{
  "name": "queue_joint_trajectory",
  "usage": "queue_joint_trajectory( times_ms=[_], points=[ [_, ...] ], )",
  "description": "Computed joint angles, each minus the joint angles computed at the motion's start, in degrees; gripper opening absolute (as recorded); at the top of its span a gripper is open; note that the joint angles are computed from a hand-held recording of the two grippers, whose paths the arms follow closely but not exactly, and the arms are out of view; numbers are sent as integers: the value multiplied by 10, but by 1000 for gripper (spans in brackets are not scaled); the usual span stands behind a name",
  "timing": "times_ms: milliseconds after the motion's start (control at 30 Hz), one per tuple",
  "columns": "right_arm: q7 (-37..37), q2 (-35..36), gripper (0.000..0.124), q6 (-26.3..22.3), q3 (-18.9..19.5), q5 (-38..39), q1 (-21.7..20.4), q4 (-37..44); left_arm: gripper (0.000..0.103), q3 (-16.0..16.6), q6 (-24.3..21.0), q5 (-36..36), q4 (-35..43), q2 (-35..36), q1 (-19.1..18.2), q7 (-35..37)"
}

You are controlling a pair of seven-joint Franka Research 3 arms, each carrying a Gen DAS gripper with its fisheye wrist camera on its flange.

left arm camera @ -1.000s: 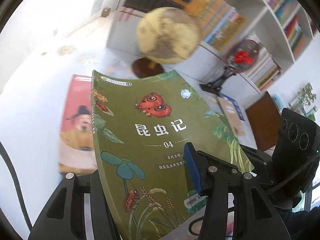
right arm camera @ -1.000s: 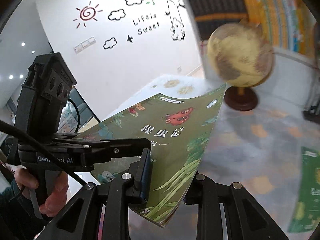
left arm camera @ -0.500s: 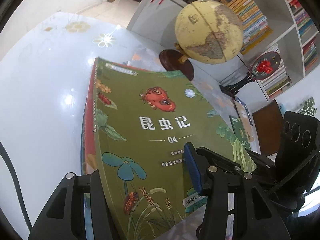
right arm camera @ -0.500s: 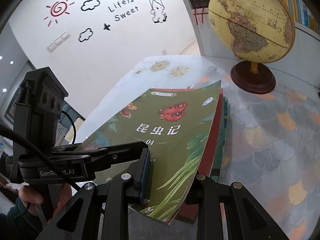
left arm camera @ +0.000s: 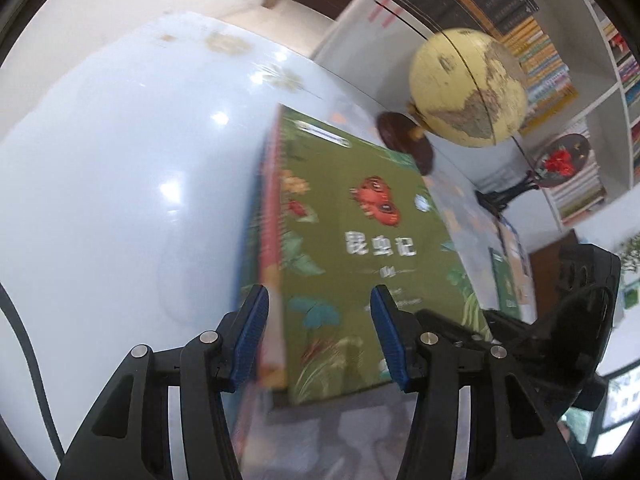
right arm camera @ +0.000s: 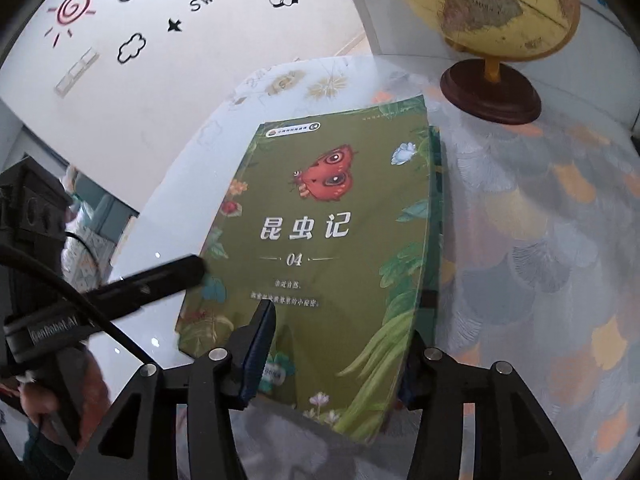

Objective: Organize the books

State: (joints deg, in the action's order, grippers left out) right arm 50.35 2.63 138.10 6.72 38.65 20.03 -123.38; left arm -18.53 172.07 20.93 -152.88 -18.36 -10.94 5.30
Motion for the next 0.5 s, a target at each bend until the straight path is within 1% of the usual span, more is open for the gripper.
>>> queue_joint_trajectory(
  times_ms=[67, 133, 167, 233, 267, 300, 333, 400, 433, 467, 500],
  points=[
    [3, -11, 51, -9, -5, -10, -4, -9, 51, -7, -20, -6, -10, -25, -8, -11],
    [2, -30, 51, -13, -13, -9, -12, -26, 51, -20, -41, -7, -8, -42, -14, -27],
    [-8, -46, 51, -13, -19, -1, -18, -41, 51, -34, -53, -1, 0, -46, -15, -39],
    [-23, -82, 51, -4, -32, 4, -29, -73, 51, -52, -59, 14, 18, -37, -12, -61],
    [-30, -98, 51, 1, -38, 1, -35, -87, 53, -65, -58, 27, 30, -28, -8, -77],
    [-37, -118, 51, 8, -45, -4, -42, -104, 55, -87, -52, 49, 50, -13, 3, -103],
    [-42, -139, 51, 13, -55, -12, -52, -121, 55, -93, -47, 64, 62, -3, 6, -117],
    [-48, -169, 51, 14, -72, -28, -71, -142, 55, -125, -44, 114, 112, 40, 17, -161],
    [-52, -187, 51, 15, -83, -37, -84, -155, 55, -131, -48, 133, 132, 55, 17, -173],
    [-57, -200, 52, 13, -93, -43, -94, -163, 55, -149, -60, 165, 170, 85, 19, -191],
    [-63, -215, 55, 10, -103, -48, -106, -172, 55, -154, -71, 182, 197, 107, 13, -197]
  ],
)
